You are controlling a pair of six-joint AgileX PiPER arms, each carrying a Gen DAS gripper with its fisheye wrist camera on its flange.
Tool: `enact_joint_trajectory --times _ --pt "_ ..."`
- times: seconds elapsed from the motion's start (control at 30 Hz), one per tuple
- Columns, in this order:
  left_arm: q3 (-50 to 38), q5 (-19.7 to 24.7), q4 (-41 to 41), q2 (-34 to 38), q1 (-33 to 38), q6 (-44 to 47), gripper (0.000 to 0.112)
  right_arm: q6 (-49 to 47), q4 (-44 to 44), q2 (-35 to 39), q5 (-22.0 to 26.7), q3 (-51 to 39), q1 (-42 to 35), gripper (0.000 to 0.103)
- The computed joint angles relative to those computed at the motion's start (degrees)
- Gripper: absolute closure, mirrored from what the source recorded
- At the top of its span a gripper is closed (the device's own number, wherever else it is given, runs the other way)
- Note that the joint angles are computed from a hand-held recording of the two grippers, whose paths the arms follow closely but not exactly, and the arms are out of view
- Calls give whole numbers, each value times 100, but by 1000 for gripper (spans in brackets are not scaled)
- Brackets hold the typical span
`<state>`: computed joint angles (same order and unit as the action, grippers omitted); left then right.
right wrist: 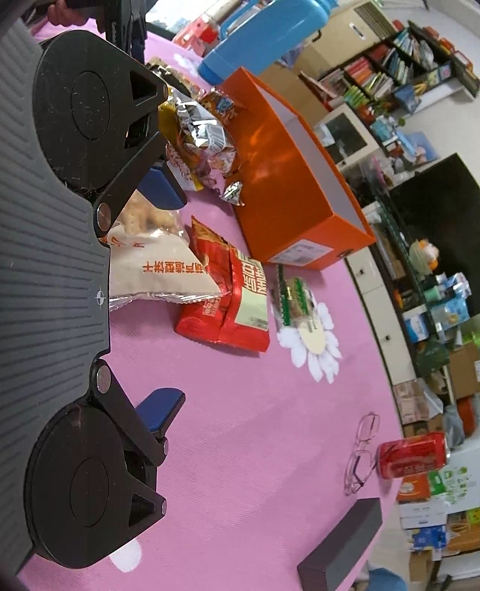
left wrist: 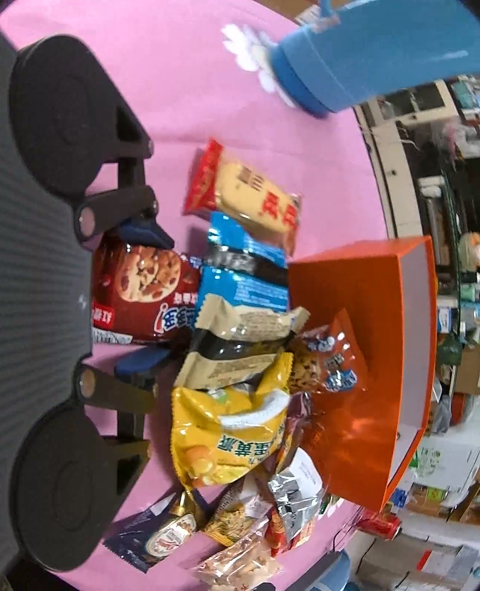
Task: Organize snacks
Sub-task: 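Grasp the red cookie packet with the left gripper, then grasp the white bread bag with the right gripper while the left lifts the cookie packet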
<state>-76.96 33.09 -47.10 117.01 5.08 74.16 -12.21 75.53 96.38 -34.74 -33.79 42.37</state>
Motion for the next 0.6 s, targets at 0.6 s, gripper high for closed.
enact_joint_trajectory --times 0.6 --pt "1769 -947 -1359 -980 -20 685 46 -3277 2073 651 -496 -1254 651 10"
